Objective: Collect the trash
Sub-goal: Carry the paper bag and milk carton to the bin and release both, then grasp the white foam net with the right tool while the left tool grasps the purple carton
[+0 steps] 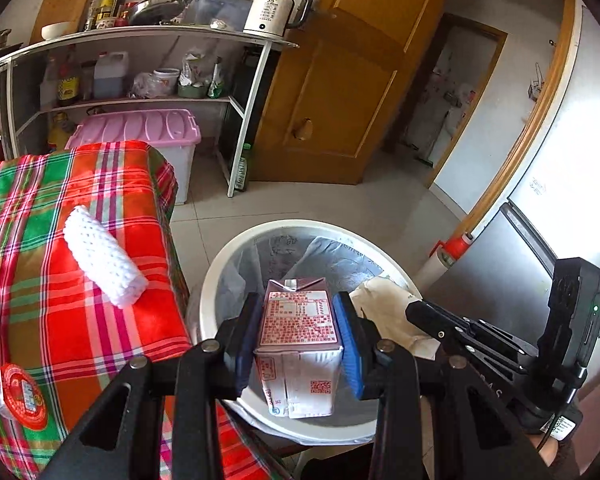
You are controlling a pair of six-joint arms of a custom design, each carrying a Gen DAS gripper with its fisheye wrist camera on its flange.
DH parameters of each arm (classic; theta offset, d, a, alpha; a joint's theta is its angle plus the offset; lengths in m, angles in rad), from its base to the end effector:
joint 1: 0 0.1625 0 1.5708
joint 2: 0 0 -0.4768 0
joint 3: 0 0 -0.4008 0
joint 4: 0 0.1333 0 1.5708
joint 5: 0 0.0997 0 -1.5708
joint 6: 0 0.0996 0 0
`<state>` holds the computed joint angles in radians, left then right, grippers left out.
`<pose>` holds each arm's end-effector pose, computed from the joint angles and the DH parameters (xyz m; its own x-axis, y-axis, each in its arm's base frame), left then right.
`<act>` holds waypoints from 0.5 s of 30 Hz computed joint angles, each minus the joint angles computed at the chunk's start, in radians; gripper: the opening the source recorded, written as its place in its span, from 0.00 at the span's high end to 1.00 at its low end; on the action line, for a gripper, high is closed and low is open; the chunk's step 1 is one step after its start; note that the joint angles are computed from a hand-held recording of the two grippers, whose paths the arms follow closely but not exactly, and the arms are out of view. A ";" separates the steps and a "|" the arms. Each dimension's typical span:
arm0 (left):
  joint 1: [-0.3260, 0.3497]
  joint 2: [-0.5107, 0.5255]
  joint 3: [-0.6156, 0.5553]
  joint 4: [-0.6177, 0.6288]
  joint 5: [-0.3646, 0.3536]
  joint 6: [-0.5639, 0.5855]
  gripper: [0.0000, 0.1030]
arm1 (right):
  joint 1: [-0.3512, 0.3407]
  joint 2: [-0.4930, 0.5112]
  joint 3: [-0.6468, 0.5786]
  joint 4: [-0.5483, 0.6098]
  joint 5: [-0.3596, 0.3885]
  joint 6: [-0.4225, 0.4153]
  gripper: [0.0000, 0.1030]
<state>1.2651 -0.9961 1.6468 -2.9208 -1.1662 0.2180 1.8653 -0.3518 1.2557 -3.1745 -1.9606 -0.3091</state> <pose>-0.0502 -0.7322 0.3140 -0.8805 0.1920 -0.4333 0.4310 0.7050 -0.5633 0.3326 -0.7676 0.0056 -0.8433 -0.2553 0.4728 -0.5024 0.6869 -0.5251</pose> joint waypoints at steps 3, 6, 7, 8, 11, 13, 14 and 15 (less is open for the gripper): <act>0.000 0.031 -0.035 0.032 0.011 -0.013 0.63 | -0.011 0.009 -0.023 0.019 -0.025 -0.008 0.92; -0.002 0.050 -0.051 0.049 0.027 -0.020 0.63 | -0.015 0.020 -0.041 0.023 -0.054 -0.011 0.91; 0.000 0.053 -0.055 0.058 0.024 -0.020 0.62 | -0.018 0.019 -0.041 0.027 -0.052 -0.011 0.91; 0.000 0.057 -0.061 0.064 0.028 -0.022 0.62 | -0.020 0.018 -0.040 0.026 -0.052 -0.013 0.91; -0.002 0.062 -0.062 0.063 0.047 -0.026 0.54 | -0.022 0.016 -0.034 0.012 -0.056 -0.021 0.90; 0.000 0.058 -0.059 0.065 0.044 -0.032 0.48 | -0.020 0.016 -0.030 0.002 -0.063 -0.025 0.89; 0.000 0.056 -0.056 0.060 0.047 -0.030 0.47 | -0.020 0.014 -0.026 -0.001 -0.061 -0.026 0.88; 0.000 0.051 -0.051 0.055 0.051 -0.027 0.47 | -0.020 0.011 -0.022 0.001 -0.058 -0.023 0.87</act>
